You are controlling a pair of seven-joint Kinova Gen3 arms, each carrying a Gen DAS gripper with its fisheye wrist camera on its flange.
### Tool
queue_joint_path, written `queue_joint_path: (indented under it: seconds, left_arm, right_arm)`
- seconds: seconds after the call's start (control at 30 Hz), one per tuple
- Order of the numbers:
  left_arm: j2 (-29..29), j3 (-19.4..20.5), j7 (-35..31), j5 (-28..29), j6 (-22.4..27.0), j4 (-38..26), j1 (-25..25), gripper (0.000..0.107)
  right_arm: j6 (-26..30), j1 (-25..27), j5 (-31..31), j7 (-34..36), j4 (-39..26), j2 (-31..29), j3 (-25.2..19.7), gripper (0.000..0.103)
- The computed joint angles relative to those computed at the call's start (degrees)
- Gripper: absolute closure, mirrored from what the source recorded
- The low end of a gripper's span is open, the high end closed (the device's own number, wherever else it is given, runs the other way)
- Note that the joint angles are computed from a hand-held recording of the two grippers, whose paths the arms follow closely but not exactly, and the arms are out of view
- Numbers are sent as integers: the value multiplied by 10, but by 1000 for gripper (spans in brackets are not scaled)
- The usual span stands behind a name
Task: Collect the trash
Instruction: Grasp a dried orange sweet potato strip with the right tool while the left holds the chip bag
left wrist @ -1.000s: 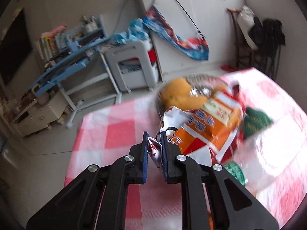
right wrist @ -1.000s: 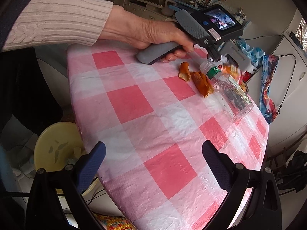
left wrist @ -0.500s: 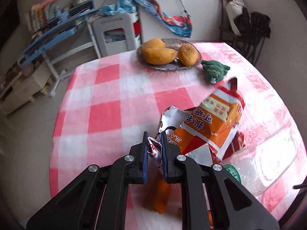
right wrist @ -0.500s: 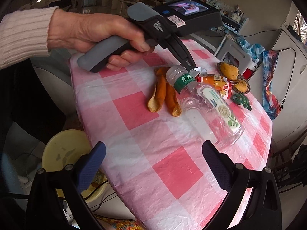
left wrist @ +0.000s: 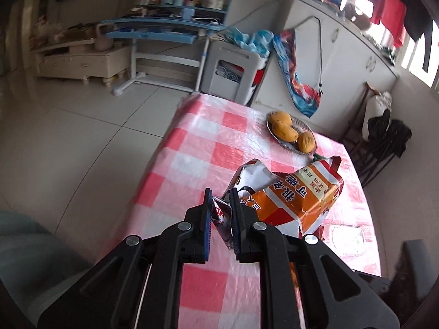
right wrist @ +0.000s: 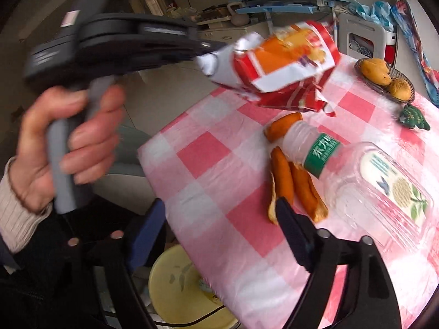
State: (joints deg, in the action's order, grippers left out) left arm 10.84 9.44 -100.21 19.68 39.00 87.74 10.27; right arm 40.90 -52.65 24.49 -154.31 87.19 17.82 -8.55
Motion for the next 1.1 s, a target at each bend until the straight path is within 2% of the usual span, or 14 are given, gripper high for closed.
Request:
queue_joint_path:
  seconds: [0.1, 0.2, 0.4, 0.53, 0.73, 0.77, 0.9, 1.03, 1.1]
  left_arm:
    - [-13, -3, -17, 41, 10, 11, -27, 95]
    - [-16, -8, -24, 60, 12, 10, -37, 95]
    - [-16, -6, -47, 95, 20, 7, -47, 94]
    - [-13, -6, -49, 104, 28, 1, -46, 94]
    - [-8, -5, -49, 105, 27, -6, -41, 94]
    - [-6, -5, -44, 99, 27, -10, -39, 94]
    - [-2, -6, -32, 92, 29, -17, -38, 94]
    - [-4, -4, -36, 98, 33, -19, -42, 94]
    - [-4, -4, -38, 99, 34, -19, -42, 94]
  right_arm:
    - [59, -13, 10, 4, -50, 34, 10, 34]
    - [95, -37, 34, -20, -66, 46, 29, 38]
    - [102, -26, 47, -50, -62, 49, 31, 38]
    - [70, -35, 88, -97, -37, 36, 42, 38]
    - [119, -20, 79, -85, -70, 58, 33, 38]
    - [121, -27, 81, -88, -69, 60, 43, 40]
    - [78, -42, 142, -147, -30, 32, 52, 40]
    - [121, -22, 119, -125, -58, 52, 37, 41]
    - [119, -26, 123, -132, -57, 50, 40, 41]
